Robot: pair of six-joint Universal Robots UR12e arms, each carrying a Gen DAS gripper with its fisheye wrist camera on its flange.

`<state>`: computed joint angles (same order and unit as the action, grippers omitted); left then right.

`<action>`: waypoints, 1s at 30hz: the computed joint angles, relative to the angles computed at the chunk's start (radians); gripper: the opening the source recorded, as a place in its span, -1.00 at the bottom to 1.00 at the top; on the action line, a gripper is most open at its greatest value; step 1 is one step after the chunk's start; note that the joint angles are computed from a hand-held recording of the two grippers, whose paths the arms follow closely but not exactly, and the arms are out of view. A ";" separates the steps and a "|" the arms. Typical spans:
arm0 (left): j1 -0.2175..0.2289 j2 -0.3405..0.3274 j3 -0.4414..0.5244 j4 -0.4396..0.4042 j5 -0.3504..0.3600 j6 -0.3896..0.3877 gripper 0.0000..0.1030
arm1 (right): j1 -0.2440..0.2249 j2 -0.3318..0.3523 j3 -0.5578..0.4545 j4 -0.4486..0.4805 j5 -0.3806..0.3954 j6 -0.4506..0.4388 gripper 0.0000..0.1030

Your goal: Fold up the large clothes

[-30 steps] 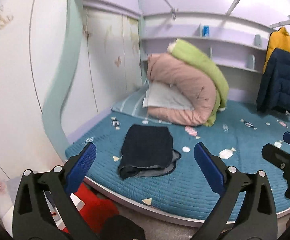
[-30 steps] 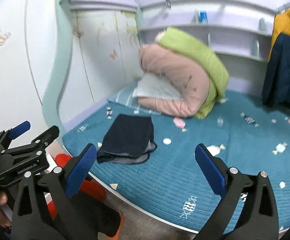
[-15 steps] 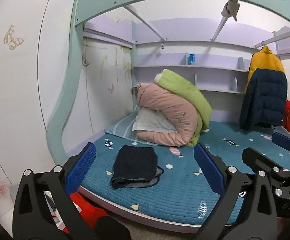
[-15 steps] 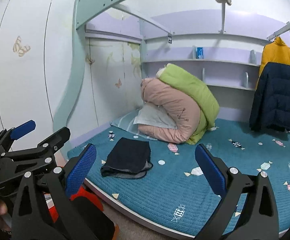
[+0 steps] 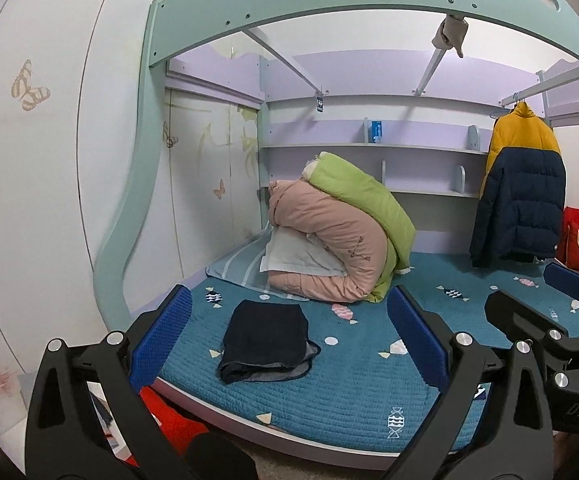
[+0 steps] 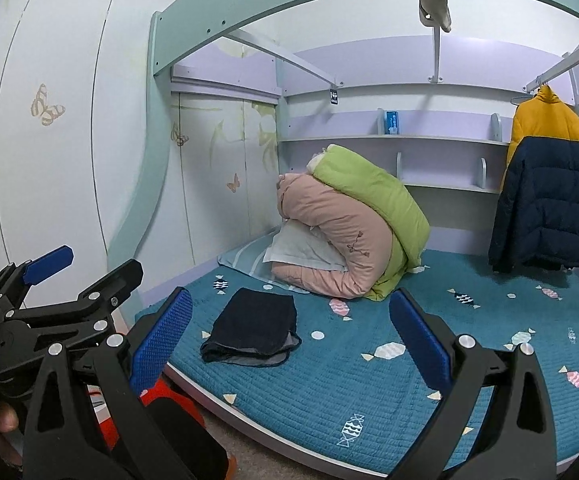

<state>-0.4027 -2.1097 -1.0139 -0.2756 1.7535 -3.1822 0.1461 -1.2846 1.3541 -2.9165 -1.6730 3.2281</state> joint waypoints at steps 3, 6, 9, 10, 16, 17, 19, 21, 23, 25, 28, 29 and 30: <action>0.000 0.000 -0.001 0.007 0.002 -0.001 0.91 | -0.002 -0.001 -0.001 0.004 0.005 0.005 0.85; 0.000 0.002 -0.005 0.019 0.003 -0.001 0.91 | -0.004 -0.001 -0.001 0.003 0.012 0.008 0.85; -0.001 -0.002 0.000 0.024 0.007 0.004 0.91 | -0.004 -0.001 -0.002 0.002 0.012 0.008 0.85; -0.001 -0.001 -0.002 0.027 0.009 0.004 0.91 | -0.004 0.000 -0.002 0.001 0.011 0.009 0.85; 0.000 -0.004 0.003 0.036 0.010 0.003 0.91 | -0.001 0.002 -0.003 -0.003 0.010 0.017 0.85; 0.001 -0.005 0.003 0.034 0.007 0.003 0.91 | -0.001 0.002 -0.004 -0.003 0.008 0.016 0.85; 0.001 -0.005 0.004 0.033 0.010 0.005 0.91 | 0.000 0.003 -0.004 -0.003 0.004 0.011 0.85; 0.001 -0.005 0.006 0.031 0.008 0.001 0.91 | -0.001 0.003 -0.006 -0.002 0.007 0.011 0.85; 0.003 -0.006 0.006 0.032 0.002 -0.002 0.91 | -0.001 0.003 -0.006 -0.003 0.011 0.014 0.85; 0.003 -0.007 0.008 0.032 0.004 0.001 0.91 | 0.000 0.004 -0.007 -0.003 0.010 0.015 0.85; 0.003 -0.006 0.007 0.033 0.002 0.001 0.91 | -0.001 0.004 -0.007 -0.004 0.011 0.015 0.85; 0.003 -0.007 0.008 0.033 0.004 0.001 0.91 | -0.001 0.004 -0.008 -0.004 0.010 0.015 0.85; 0.003 -0.006 0.006 0.035 0.005 0.001 0.91 | 0.000 0.004 -0.008 -0.004 0.010 0.016 0.85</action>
